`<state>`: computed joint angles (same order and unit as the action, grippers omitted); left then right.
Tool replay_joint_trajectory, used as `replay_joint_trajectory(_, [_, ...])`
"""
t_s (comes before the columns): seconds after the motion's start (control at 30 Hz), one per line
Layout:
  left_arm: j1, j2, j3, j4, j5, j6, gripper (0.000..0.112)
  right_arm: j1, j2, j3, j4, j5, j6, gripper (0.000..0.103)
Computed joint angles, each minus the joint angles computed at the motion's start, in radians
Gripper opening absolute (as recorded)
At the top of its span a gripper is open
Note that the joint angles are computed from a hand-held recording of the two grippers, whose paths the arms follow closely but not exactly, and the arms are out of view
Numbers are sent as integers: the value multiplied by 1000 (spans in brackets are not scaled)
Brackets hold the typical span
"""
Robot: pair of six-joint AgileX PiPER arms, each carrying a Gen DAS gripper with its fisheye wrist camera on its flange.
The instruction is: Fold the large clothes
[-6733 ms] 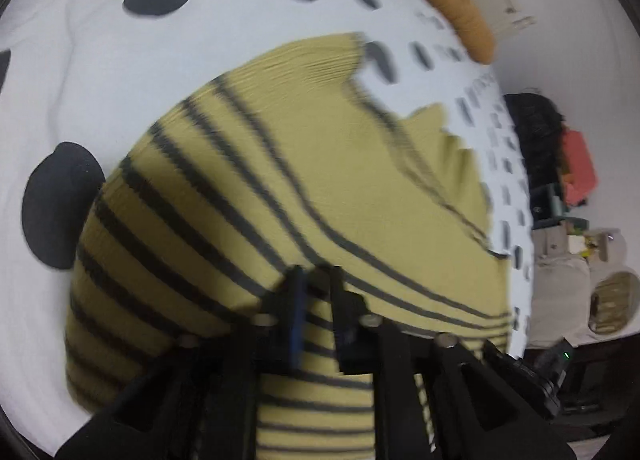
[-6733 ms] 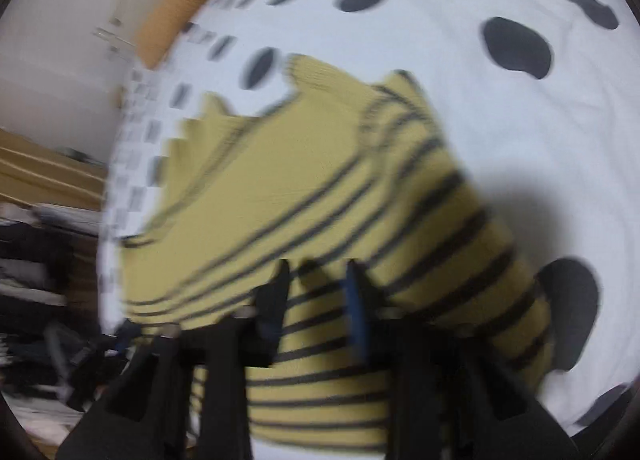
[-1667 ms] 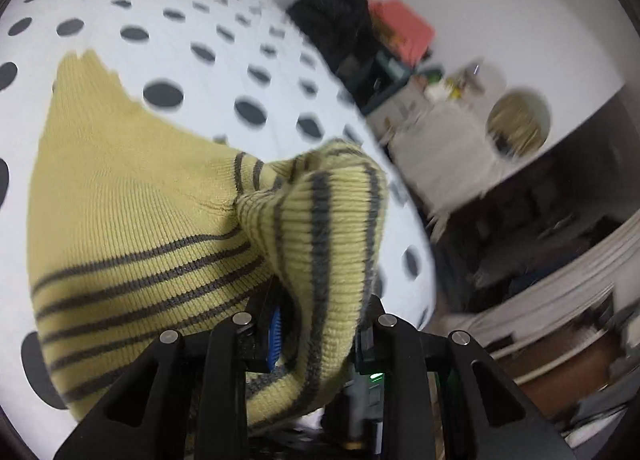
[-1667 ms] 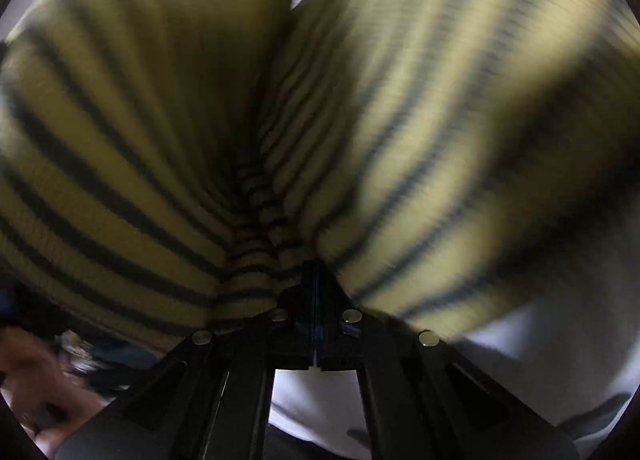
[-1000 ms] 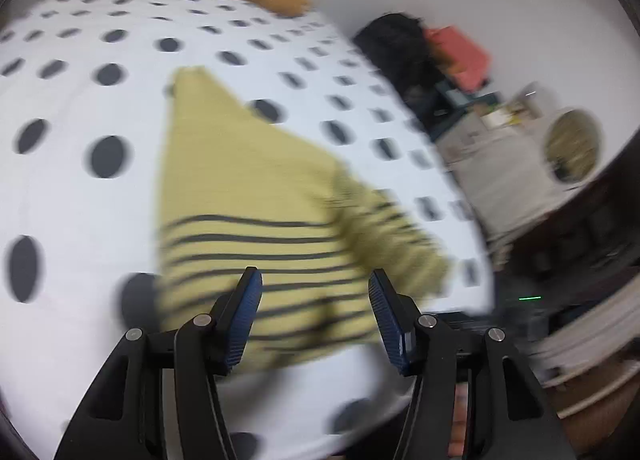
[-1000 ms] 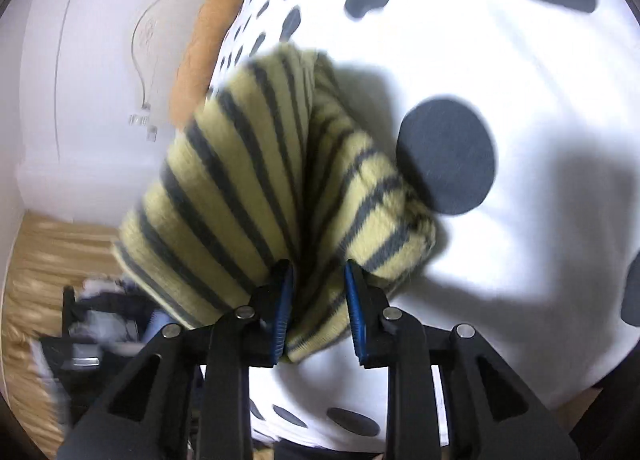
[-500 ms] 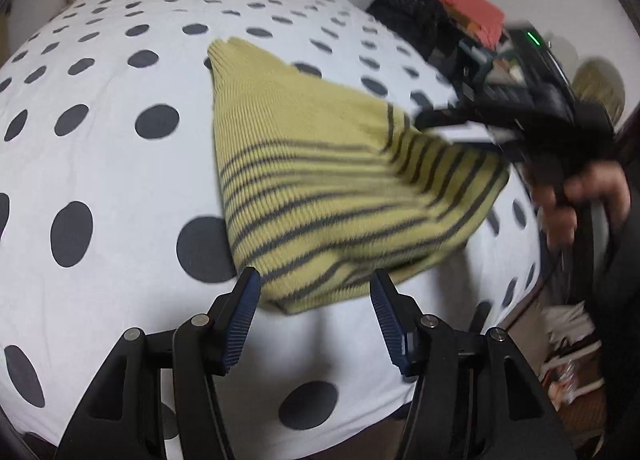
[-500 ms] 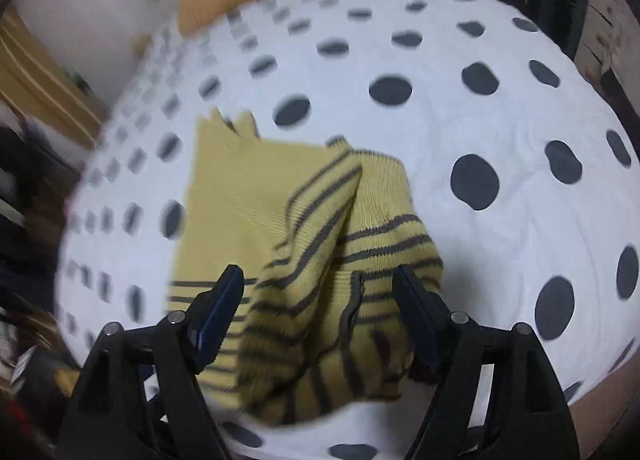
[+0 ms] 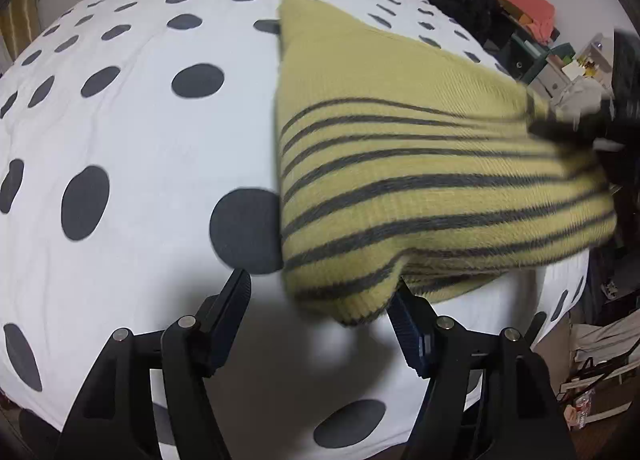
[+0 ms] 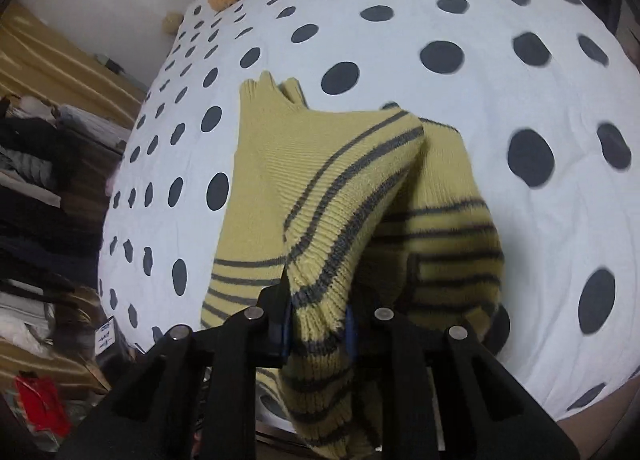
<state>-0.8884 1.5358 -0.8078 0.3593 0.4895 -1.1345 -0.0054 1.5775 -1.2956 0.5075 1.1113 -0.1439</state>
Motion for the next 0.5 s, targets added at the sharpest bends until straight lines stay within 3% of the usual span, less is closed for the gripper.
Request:
replay_joint_trajectory(0.1, [8,4,46,-10,15,-26,67,4,-26,173,-105,-104,44,21])
replay_joint_trajectory(0.17, [28,-24,89,-30,-16,-4,59,-53,-20,301,-67,-217,-26,21])
replay_joint_trajectory(0.27, [67,-102,118,-80,-17,60,55,-185,-15,342,127,-191,-137,24])
replay_joint_trajectory(0.33, [106,-150,138,-184,-62,196,56,-179,-73,336,90,-170,-95,30])
replay_joint_trajectory(0.43, [86,-125,114,-187,-51,255,56,-170,-212,362,11,-176,3,46])
replay_joint_trajectory(0.5, [63,-98,105,-176,-42,250,56,-156,-300,379,-89,-180,96,75])
